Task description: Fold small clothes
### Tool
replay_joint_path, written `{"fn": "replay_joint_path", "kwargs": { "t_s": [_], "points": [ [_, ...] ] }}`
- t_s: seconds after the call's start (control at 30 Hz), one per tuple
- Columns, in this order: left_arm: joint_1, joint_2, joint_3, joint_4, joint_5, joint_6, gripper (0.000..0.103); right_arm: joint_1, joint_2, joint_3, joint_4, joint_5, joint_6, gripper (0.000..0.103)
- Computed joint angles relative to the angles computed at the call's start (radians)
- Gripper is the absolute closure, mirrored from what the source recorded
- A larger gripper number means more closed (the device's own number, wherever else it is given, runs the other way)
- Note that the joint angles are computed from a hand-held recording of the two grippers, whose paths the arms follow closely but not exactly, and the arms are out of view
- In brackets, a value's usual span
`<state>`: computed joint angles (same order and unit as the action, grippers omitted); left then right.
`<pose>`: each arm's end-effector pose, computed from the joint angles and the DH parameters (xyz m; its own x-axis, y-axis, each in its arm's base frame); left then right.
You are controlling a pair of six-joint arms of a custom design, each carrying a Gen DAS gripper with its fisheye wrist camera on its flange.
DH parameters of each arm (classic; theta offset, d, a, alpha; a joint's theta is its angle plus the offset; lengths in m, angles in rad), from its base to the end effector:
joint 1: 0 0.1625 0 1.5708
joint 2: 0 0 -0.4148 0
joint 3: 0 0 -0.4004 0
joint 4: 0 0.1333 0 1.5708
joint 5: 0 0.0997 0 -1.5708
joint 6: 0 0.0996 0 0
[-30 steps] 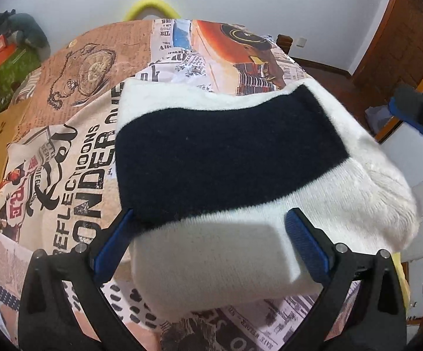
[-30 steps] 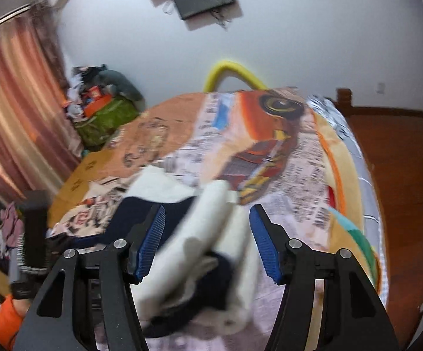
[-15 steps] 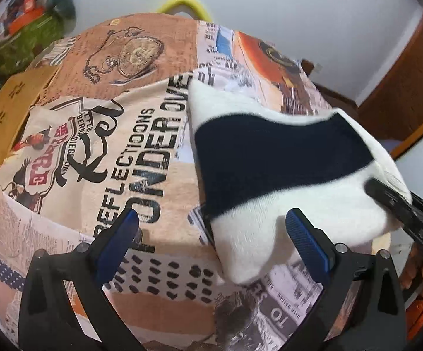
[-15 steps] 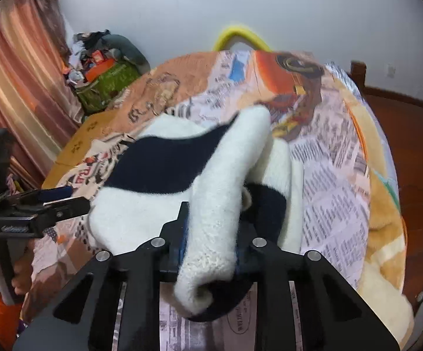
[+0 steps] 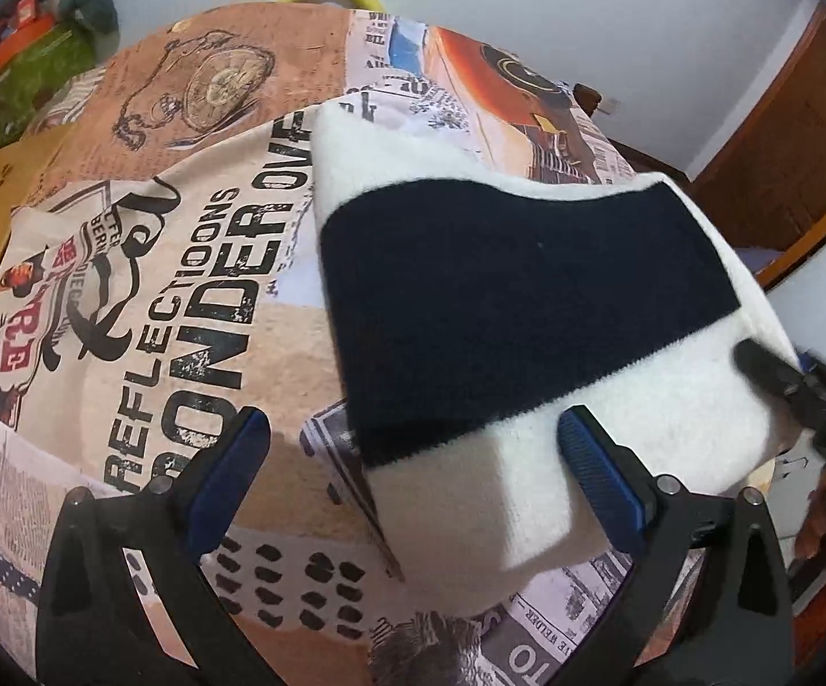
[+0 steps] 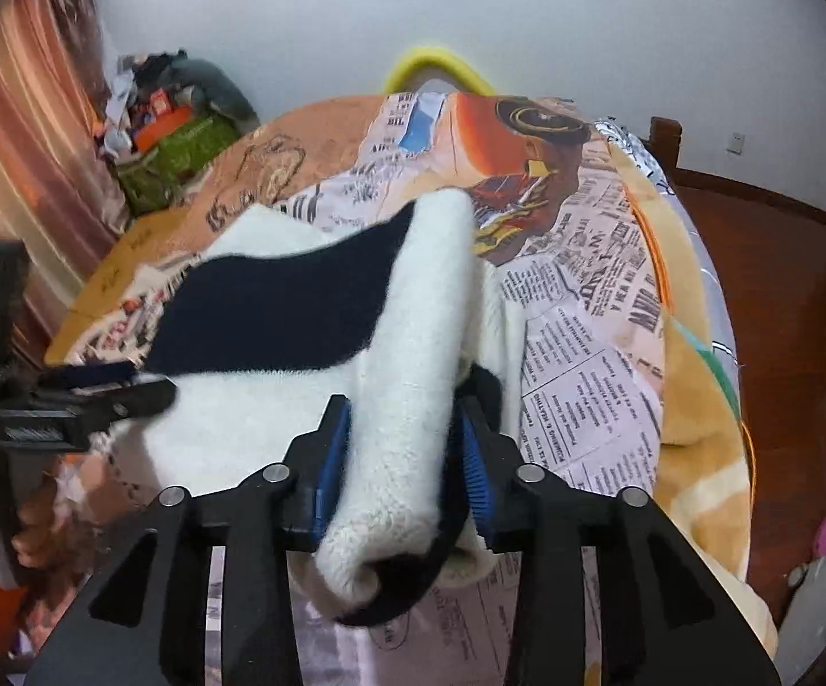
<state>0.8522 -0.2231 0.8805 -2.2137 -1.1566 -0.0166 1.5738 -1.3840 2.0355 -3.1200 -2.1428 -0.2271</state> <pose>-0.4092 -0.7313 -0.0830 -0.6961 0.5945 -0.4026 0.6468 0.7626 0.0078 0.0810 -0.5228 0.3530 -0.8200 0.2696 0.5048 -0.1914 0.7021 -0.6858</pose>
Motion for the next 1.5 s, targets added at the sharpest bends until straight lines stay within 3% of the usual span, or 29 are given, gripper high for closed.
{"fn": "replay_joint_path", "kwargs": {
  "t_s": [0.07,0.13,0.3,0.4,0.53,0.8,0.9,0.97,1.03,1.13,1.33,1.5],
  "points": [
    [-0.002,0.004,-0.006,0.008,0.002,0.002,0.001,0.024,0.008,-0.01,-0.034,-0.04,-0.037,0.059],
    [-0.002,-0.001,-0.003,0.0,0.003,0.007,0.001,0.035,0.011,-0.024,-0.041,-0.064,-0.049,0.045],
    [0.018,-0.009,-0.035,0.011,-0.034,-0.044,0.001,0.002,0.007,-0.045,0.012,-0.028,0.009,0.034],
    [0.036,0.017,-0.1,0.067,-0.061,-0.077,0.001,-0.042,-0.006,-0.063,0.112,0.048,0.098,0.034],
    [0.057,0.058,-0.179,0.151,-0.135,-0.097,0.001,-0.086,-0.003,-0.087,0.201,0.131,0.155,0.031],
    [0.103,0.208,-0.443,0.338,-0.338,-0.155,0.0,-0.188,-0.027,-0.077,0.269,0.357,0.265,0.023],
    [0.112,0.23,-0.478,0.35,-0.384,-0.164,0.001,-0.2,-0.038,-0.06,0.262,0.405,0.281,0.029],
    [0.115,0.225,-0.473,0.349,-0.422,-0.153,0.017,-0.201,-0.048,-0.047,0.259,0.427,0.296,0.038],
    [0.112,0.207,-0.445,0.332,-0.421,-0.154,0.022,-0.189,-0.059,-0.039,0.257,0.413,0.297,0.05],
    [0.103,0.16,-0.372,0.293,-0.404,-0.13,0.032,-0.147,-0.058,-0.038,0.242,0.35,0.285,0.058],
    [0.093,0.036,-0.214,0.194,-0.35,-0.078,0.036,-0.076,-0.034,-0.062,0.244,0.315,0.288,0.062],
    [0.102,-0.083,-0.083,0.105,-0.294,-0.05,0.036,0.011,0.043,-0.12,0.232,0.288,0.289,0.062]
  ]
}}
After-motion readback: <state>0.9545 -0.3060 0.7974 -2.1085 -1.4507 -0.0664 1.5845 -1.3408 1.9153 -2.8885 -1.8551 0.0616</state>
